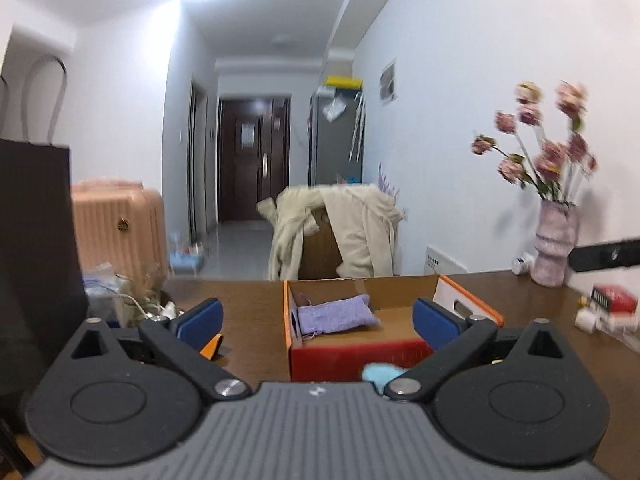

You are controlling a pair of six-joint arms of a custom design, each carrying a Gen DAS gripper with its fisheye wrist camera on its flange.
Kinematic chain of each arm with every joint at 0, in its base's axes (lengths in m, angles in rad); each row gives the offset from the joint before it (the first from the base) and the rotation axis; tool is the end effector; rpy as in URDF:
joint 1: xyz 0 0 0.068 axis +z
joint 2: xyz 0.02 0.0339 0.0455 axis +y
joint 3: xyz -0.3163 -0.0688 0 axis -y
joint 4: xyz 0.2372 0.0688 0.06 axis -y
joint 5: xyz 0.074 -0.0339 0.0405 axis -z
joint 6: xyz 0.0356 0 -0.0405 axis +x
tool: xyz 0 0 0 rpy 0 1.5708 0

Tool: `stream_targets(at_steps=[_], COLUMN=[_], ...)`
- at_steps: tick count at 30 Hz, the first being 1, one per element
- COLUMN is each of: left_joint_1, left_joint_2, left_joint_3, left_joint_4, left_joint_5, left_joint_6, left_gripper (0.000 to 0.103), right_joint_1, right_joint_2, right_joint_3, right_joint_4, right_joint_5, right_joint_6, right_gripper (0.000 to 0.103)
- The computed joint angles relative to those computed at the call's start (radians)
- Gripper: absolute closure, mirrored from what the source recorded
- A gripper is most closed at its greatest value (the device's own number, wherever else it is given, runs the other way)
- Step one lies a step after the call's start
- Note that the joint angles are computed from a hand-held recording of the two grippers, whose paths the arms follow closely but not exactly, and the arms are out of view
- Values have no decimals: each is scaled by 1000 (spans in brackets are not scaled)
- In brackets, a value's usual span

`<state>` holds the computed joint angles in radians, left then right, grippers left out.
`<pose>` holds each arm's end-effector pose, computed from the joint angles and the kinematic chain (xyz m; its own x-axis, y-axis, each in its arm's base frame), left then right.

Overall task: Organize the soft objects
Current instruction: 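Return the right tool to the pile and grasp the terracotta sponge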

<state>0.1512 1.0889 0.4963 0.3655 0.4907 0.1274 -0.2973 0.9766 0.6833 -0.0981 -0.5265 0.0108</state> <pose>0.2065 0.0145 0.2873 -0.1800 0.0859 -0.9799 0.3467 0.9378 0.0186 0.1814 -0.0369 0.3245 -0.3668 0.1221 -0.9223 -0.1869 0.9615 0.2017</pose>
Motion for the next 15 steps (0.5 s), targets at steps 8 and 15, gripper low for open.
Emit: stream_targets(at_steps=[8,15], left_joint_1=[57,-28], left_joint_2=[-84,95], left_joint_3=[-336,-358], left_joint_4=[229,350], left_joint_5=[113,26], left_joint_6=[-60,-62], left_gripper=[0,0], right_joint_1=[-380,-329], right_joint_2=[-335,-306], right_joint_3=[-412,-565], right_joint_4=[61,174], right_joint_5=[-344,-232], right_joint_6=[-152,-153], right_gripper=[0,16])
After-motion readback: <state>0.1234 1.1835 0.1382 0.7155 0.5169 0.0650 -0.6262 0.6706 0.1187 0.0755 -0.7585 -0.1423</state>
